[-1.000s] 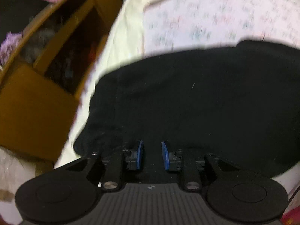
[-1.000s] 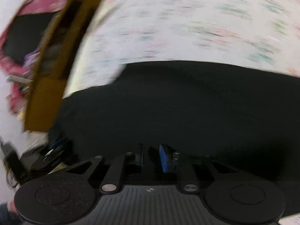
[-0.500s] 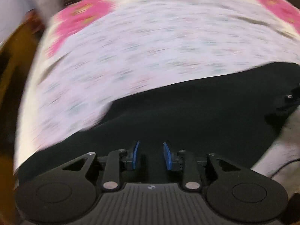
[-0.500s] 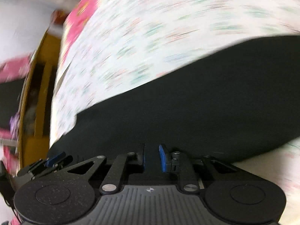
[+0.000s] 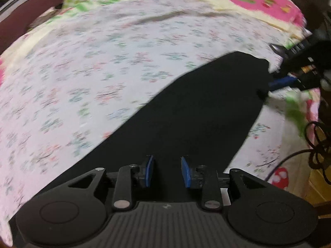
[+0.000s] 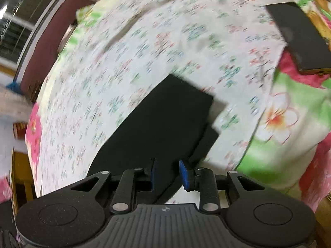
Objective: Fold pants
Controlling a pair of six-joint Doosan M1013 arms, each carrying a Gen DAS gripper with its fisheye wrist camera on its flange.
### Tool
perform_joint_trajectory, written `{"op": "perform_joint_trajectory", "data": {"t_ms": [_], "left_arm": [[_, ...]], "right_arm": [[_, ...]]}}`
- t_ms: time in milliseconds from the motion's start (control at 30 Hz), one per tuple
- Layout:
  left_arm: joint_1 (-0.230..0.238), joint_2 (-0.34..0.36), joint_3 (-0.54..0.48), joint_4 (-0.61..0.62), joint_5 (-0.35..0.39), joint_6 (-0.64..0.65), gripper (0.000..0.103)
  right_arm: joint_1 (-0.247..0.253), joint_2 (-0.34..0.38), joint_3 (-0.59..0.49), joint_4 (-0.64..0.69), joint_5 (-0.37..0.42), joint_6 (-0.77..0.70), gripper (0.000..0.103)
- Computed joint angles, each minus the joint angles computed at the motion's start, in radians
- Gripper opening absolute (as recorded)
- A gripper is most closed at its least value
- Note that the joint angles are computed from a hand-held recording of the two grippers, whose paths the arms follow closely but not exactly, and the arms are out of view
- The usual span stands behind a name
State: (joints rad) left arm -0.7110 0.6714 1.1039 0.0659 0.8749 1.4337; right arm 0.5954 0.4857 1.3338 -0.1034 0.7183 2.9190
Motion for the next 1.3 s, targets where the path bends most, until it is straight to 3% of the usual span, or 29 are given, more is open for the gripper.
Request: {"op": "perform_joint_trajectory", "data": {"t_ms": [167,200,300,400,500,633,767,833,933,1000,1200,1233,1300], "left_arm": [[-0.004,0.021,-0.036,-0.035,0.033,0.042,0.04],[-0.004,0.023,-0.04,-0.038,0.037,0.042,0.04],[-0.002,0.025,-0.042,-0.04,0.048,0.047,0.04],[0.002,0.021,-0.032,-0.044,0.045,0.052,0.041],[0.007,0.014,-0.02,-0.055,0.035,0.037,0.041],[0.008,0.011,-0.014,-0.071,0.03,0.037,0.041],[0.007,0.01,-0.013,-0.077,0.035,0.046,0.041],[0.006,0.008,-0.012,-0.074,0.036,0.045,0.042],[0.006,0.011,-0.015,-0.077,0.044,0.045,0.042],[0.005,0.012,-0.019,-0.08,0.049,0.055,0.042],[0.007,0.004,-0.014,-0.076,0.055,0.094,0.047],[0.008,0.003,-0.012,-0.075,0.059,0.092,0.047],[0.01,0.001,-0.008,-0.07,0.068,0.086,0.047]], "right_arm": [[-0.023,-0.002,0.013,-0.126,-0.016,0.05,0.02],[-0.034,0.007,0.001,-0.1,-0.007,0.02,0.025],[-0.051,0.026,-0.016,-0.034,0.015,-0.038,0.026],[-0.046,0.036,-0.031,-0.065,0.04,-0.036,0.025],[-0.037,0.024,-0.011,-0.14,0.041,0.062,0.026],[-0.05,0.033,-0.013,-0.101,0.057,0.016,0.029],[-0.066,0.043,-0.009,-0.052,-0.013,-0.006,0.031],[-0.061,0.037,-0.009,-0.073,-0.029,-0.013,0.0],[-0.063,0.026,-0.009,0.004,-0.053,-0.09,0.0],[-0.067,0.009,0.016,0.05,-0.113,-0.06,0.0],[-0.07,-0.078,0.136,0.026,-0.41,0.233,0.0],[-0.072,-0.08,0.141,0.03,-0.419,0.234,0.0],[-0.08,-0.067,0.139,0.092,-0.349,0.199,0.0]]}}
